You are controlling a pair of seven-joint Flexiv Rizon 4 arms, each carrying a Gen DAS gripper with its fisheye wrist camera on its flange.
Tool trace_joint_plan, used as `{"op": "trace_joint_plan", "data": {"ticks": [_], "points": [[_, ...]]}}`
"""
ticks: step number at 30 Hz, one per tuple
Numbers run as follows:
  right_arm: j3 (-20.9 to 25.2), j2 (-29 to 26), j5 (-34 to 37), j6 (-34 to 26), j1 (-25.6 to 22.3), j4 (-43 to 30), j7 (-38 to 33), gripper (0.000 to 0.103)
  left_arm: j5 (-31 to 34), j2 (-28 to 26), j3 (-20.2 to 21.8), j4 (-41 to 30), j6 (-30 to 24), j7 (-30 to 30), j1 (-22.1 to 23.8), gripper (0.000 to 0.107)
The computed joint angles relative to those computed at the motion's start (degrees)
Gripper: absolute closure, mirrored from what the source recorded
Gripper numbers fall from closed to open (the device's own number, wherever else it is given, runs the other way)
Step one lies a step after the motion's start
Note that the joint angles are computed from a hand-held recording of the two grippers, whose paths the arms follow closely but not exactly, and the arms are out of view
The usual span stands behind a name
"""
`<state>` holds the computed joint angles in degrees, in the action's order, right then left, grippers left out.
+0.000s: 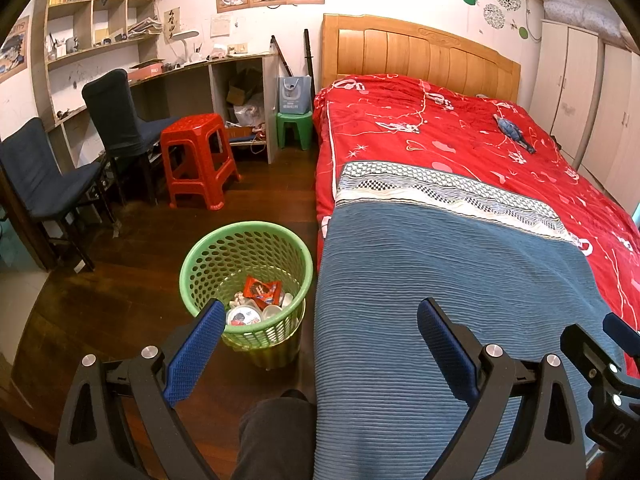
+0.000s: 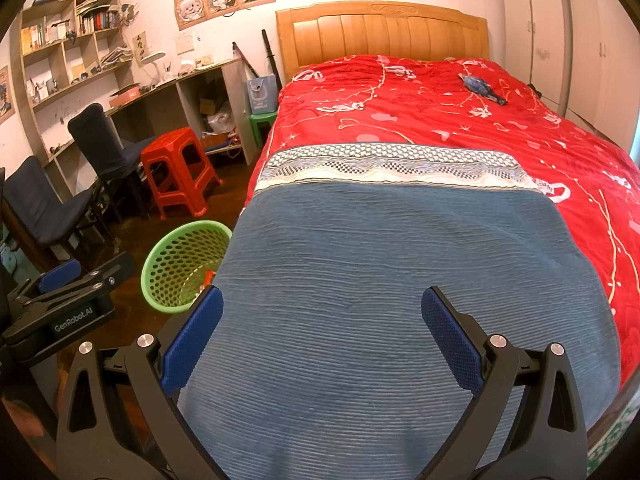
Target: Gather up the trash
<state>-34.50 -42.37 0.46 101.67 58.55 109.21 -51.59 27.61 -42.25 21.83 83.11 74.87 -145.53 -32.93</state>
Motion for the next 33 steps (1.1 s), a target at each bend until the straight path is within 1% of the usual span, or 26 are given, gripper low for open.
{"op": "trace_joint_plan", "data": {"ticks": [19,27,33], "points": [[0.5,-0.1,0.1,0.2,-0.4,-0.1,-0.1,0.005,0.0,0.0,-0.5,0.1,0.0,0.3,0.4,0.013],[0.5,-0.1,0.3,0.4,-0.3,0.1,-0.5,0.005,0.4,0.0,0.5,0.5,0.5,-0.6,-0.4,0.013],[0.7,-0.1,0.5,0.5,-0.4,0.0,-0.7,0.005,0.6,0.1,0.5,0.4,0.3,-0.6,-0.4,0.013]]}}
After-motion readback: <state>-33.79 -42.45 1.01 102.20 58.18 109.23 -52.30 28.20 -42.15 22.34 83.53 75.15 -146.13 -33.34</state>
